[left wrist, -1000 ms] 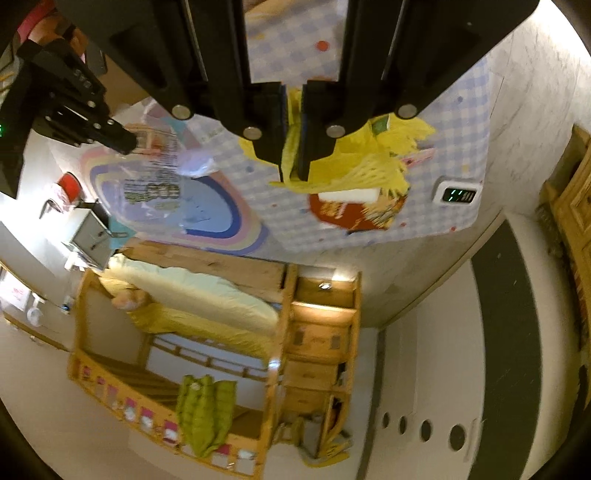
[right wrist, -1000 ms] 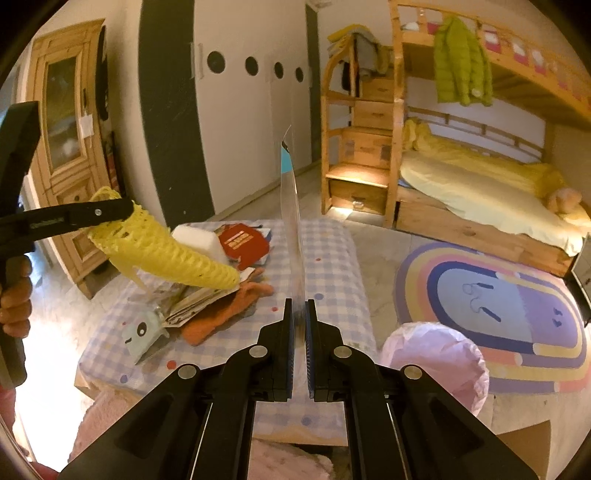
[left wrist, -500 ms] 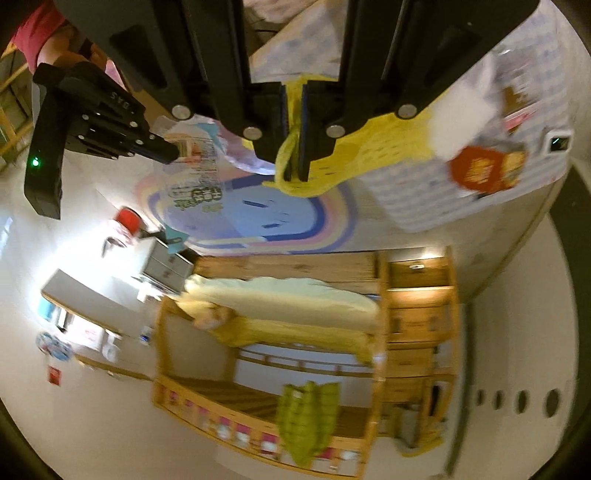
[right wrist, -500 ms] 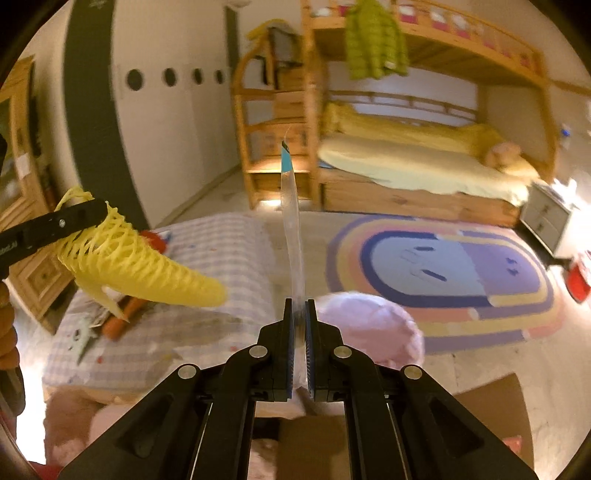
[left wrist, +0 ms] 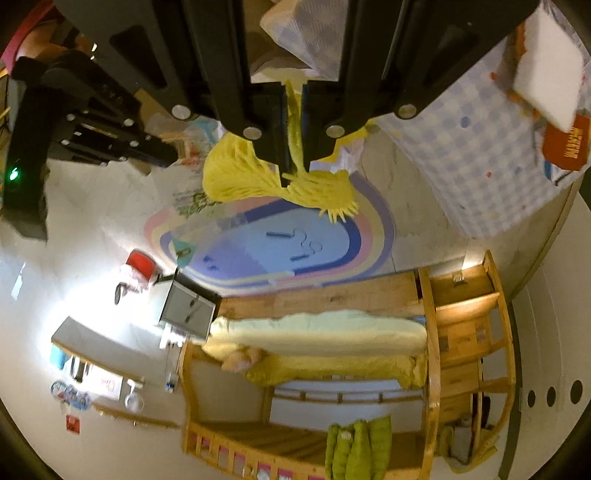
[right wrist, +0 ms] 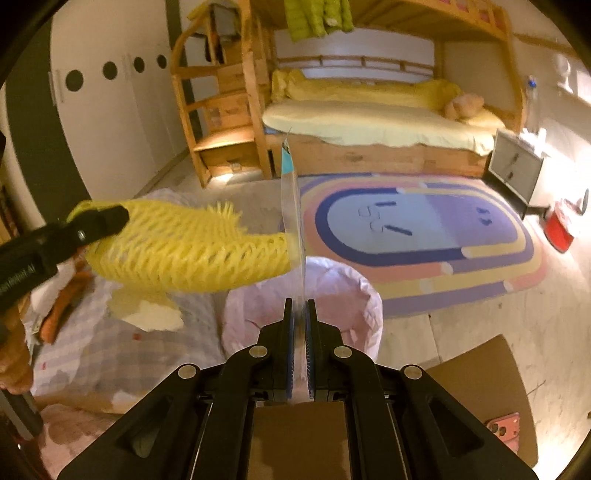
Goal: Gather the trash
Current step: 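Carry the yellow foam net to the pink-lined wastebasket with the left gripper, then open the left gripper to drop the net into the wastebasket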
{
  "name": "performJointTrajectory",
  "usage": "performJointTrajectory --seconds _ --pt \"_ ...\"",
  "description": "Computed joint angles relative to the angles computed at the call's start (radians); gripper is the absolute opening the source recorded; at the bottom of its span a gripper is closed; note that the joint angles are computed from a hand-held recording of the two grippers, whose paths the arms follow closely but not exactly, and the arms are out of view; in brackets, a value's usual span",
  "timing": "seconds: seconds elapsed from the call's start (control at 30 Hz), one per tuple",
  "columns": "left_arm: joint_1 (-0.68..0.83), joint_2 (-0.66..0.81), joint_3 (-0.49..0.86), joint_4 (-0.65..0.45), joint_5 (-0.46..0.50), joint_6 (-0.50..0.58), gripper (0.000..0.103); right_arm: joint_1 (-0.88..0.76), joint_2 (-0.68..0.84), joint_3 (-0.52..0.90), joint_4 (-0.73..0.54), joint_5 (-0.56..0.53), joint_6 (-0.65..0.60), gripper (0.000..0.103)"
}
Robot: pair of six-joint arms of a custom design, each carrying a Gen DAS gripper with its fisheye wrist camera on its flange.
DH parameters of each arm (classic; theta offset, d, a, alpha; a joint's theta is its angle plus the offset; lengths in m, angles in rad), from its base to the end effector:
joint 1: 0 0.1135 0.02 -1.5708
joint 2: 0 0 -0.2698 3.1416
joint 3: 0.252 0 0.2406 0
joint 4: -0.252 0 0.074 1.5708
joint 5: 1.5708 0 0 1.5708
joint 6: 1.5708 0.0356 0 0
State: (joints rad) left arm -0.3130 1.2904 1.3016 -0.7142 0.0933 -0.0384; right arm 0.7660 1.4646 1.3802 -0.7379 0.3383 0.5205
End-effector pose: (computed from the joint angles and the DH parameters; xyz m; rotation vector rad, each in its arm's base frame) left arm 0.2474 -0.0836 0.3646 0.3619 2.2581 -0.2903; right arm 0.2257 0.2007 0.3431 -0.1307 2.3419 0.2315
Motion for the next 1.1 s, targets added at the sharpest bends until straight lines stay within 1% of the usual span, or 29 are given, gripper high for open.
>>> performJointTrajectory --seconds 0.17,0.3,0.4,0.57,0.6,0.63,0.67,0.7,0.73,0.9,1.03,1.1 --pt "0.006 0.082 -0.009 0.035 -0.045 0.020 0.003 -0.059 0.045 -0.031 0.045 -0.040 -0.001 0.006" --pt "0.047 0.127 -0.002 0.050 -0.028 0.020 0.003 -0.107 0.073 -0.044 0.075 -0.075 0.012 0.006" --pt "0.048 0.165 0.002 0.064 -0.027 0.020 0.003 -0.126 0.105 -0.043 0.101 -0.109 0.011 0.006" --pt "0.038 0.193 0.007 0.076 -0.029 0.016 0.003 -0.127 0.154 -0.004 0.105 -0.105 0.007 0.008" --pt "0.039 0.197 0.010 0.076 -0.026 0.015 0.008 -0.128 0.162 0.003 0.108 -0.102 0.003 0.010" --pt "0.044 0.202 0.015 0.074 -0.018 0.014 0.021 -0.129 0.167 0.008 0.107 -0.102 0.000 0.015" --pt "0.046 0.203 0.018 0.069 -0.014 0.009 0.033 -0.128 0.173 0.017 0.102 -0.099 -0.002 0.030" --pt "0.051 0.199 0.020 0.069 -0.015 -0.001 0.052 -0.126 0.178 0.025 0.100 -0.093 -0.006 0.042" --pt "0.056 0.188 0.011 0.083 -0.018 -0.011 0.058 -0.123 0.179 0.031 0.098 -0.081 -0.012 0.044" --pt "0.081 0.157 0.016 0.065 -0.012 -0.021 0.058 -0.106 0.146 0.047 0.068 -0.057 0.000 0.044" --pt "0.115 0.102 0.006 0.035 0.009 -0.024 0.061 -0.060 0.087 0.058 0.032 -0.010 0.015 0.046" --pt "0.124 0.083 0.007 0.017 0.001 -0.024 0.062 -0.034 0.060 0.069 0.007 0.016 0.019 0.047"
